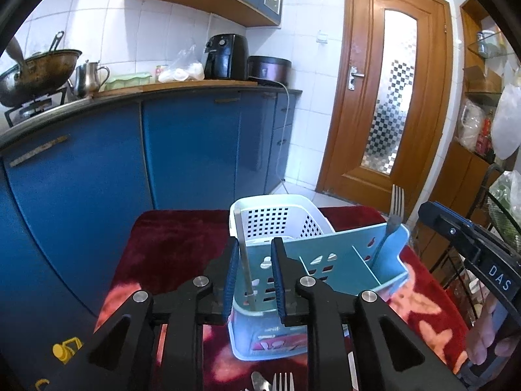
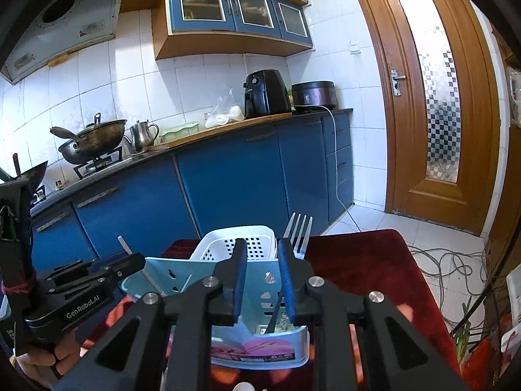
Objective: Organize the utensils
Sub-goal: 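Open the left tool to drop the chopstick in while the right tool releases the fork, then grasp a silver fork with the left tool while the right tool grasps another fork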
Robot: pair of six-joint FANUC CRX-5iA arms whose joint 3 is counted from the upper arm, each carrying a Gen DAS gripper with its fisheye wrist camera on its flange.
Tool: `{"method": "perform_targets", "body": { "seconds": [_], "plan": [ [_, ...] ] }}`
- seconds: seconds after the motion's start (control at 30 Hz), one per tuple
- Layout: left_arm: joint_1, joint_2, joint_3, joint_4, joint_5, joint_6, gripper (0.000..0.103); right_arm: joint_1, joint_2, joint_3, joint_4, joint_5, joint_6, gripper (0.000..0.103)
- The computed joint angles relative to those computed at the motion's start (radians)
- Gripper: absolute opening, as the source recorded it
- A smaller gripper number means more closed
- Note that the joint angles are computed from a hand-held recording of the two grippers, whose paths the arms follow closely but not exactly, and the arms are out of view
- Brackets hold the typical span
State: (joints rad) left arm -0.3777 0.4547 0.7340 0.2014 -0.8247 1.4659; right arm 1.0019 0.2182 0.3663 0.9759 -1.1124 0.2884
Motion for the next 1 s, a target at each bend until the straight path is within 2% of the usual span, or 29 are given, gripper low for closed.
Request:
{"method": "perform_targets", "body": {
  "seconds": [0.27, 0.43, 0.67, 0.93, 1.0],
  "plan": [
    [0.000, -0.086, -0.094, -0.021, 0.018, 0.006, 0.025, 0.034, -0.020, -0.013, 0.001, -0.023, -0.020, 0.023],
    [0.002, -0.133, -0.141, -0.053, 0.004, 0.032, 0.026, 0.063, -0.040, -0.031, -0.014, -0.050, -0.041, 0.023],
    [0.024, -0.190, -0.216, -0.042, -0.030, 0.049, 0.026, 0.108, -0.067, -0.040, -0.076, -0.122, -0.053, 0.024],
    [0.030, -0.217, -0.265, -0.042, -0.080, 0.057, 0.026, 0.139, -0.101, -0.071, -0.178, -0.170, -0.058, 0.029],
    [0.030, -0.222, -0.281, -0.043, -0.088, 0.055, 0.026, 0.147, -0.105, -0.086, -0.186, -0.193, -0.066, 0.034]
  ]
}}
